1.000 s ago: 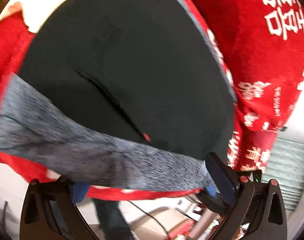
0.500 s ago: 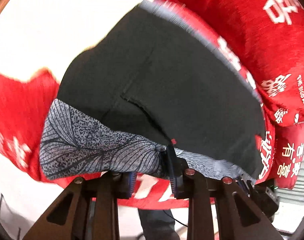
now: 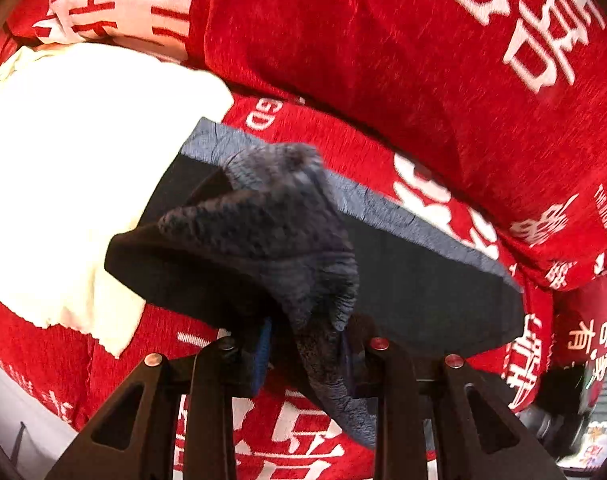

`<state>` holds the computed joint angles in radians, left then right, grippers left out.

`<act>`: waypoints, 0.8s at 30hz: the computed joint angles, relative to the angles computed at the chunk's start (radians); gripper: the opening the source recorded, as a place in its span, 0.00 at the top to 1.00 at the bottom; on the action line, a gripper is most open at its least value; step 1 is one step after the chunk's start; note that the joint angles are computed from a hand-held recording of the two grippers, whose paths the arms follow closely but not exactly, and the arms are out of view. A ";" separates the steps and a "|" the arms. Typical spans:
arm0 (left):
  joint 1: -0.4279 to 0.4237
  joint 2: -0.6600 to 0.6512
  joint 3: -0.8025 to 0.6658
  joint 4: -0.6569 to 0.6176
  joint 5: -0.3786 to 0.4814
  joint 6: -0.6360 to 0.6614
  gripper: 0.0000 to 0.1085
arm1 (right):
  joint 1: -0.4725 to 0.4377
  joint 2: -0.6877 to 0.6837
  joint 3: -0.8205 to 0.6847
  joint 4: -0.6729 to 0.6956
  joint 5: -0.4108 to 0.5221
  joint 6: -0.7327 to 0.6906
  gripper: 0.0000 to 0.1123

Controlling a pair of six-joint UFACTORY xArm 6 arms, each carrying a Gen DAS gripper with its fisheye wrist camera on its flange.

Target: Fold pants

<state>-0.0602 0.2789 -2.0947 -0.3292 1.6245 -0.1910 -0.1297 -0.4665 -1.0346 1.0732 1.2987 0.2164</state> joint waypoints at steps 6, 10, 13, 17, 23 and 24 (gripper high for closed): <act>0.012 -0.064 0.095 0.002 0.010 0.058 0.74 | 0.167 -0.337 0.488 0.234 -0.249 0.190 0.28; 0.028 -0.104 0.149 0.000 0.024 0.122 0.74 | 0.307 -0.514 0.649 0.190 -0.553 0.333 0.34; 0.041 -0.143 0.207 0.001 0.026 0.148 0.74 | 0.449 -0.610 0.758 0.193 -0.867 0.484 0.42; 0.068 -0.214 0.336 0.016 0.023 0.153 0.74 | 0.760 -0.671 0.867 0.342 -1.259 0.628 0.80; 0.126 -0.271 0.453 -0.031 0.039 0.133 0.74 | 0.611 -0.693 0.826 -0.064 -0.945 0.723 0.78; 0.128 -0.270 0.456 -0.036 0.036 0.135 0.74 | 0.543 -0.674 0.792 -0.075 -0.840 0.664 0.63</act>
<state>0.0676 0.0093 -1.6390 -0.3649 1.6605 -0.0562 0.4137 -1.1403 -0.2422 0.9981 0.4586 0.8803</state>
